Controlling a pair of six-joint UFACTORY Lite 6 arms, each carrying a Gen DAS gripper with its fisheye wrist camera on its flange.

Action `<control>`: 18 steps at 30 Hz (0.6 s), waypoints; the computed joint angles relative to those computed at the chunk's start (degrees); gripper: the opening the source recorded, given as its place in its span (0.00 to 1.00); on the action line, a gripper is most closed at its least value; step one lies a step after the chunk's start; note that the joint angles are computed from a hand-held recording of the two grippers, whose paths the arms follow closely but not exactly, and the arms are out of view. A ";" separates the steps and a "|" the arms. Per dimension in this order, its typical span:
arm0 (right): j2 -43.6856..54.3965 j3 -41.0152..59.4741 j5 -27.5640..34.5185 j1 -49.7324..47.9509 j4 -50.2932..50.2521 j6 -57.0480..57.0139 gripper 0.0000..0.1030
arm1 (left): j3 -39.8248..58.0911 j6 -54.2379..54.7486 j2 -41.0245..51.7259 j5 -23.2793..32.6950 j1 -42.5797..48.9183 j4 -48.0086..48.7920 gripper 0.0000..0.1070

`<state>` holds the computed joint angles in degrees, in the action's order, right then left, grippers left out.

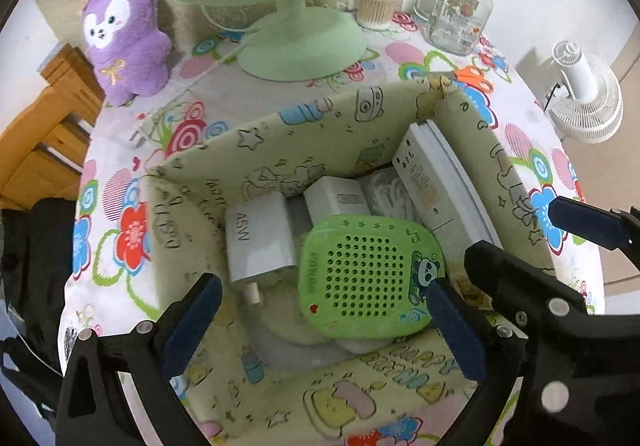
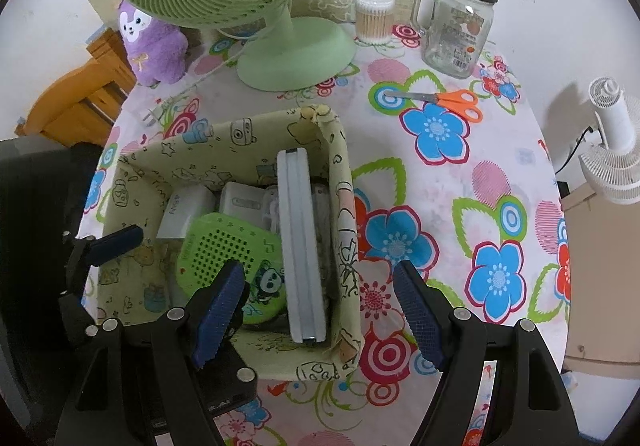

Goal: Organize rigid objects
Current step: 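Lower the green panda pad into the box and open the left gripper, then withdraw both grippers up and away from the box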

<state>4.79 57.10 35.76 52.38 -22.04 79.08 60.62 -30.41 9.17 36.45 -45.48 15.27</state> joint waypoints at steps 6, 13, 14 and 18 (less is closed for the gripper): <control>-0.72 1.00 1.56 1.69 -0.98 1.18 0.77 | -1.90 -3.47 -3.96 2.34 -0.60 2.41 0.96; -2.22 1.06 3.18 3.80 -2.15 3.57 0.77 | -4.42 -5.24 -9.58 5.04 -0.69 3.43 0.96; -2.45 1.03 3.41 4.11 -2.29 3.95 0.77 | -4.91 -5.66 -10.75 5.56 -0.83 3.62 0.96; -3.81 0.93 4.91 5.68 -3.32 5.78 0.77 | -6.39 -7.48 -14.47 7.41 -1.76 4.31 0.96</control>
<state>0.98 58.04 40.67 58.06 -25.35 84.86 54.23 -37.89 -5.30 43.86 -47.25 19.58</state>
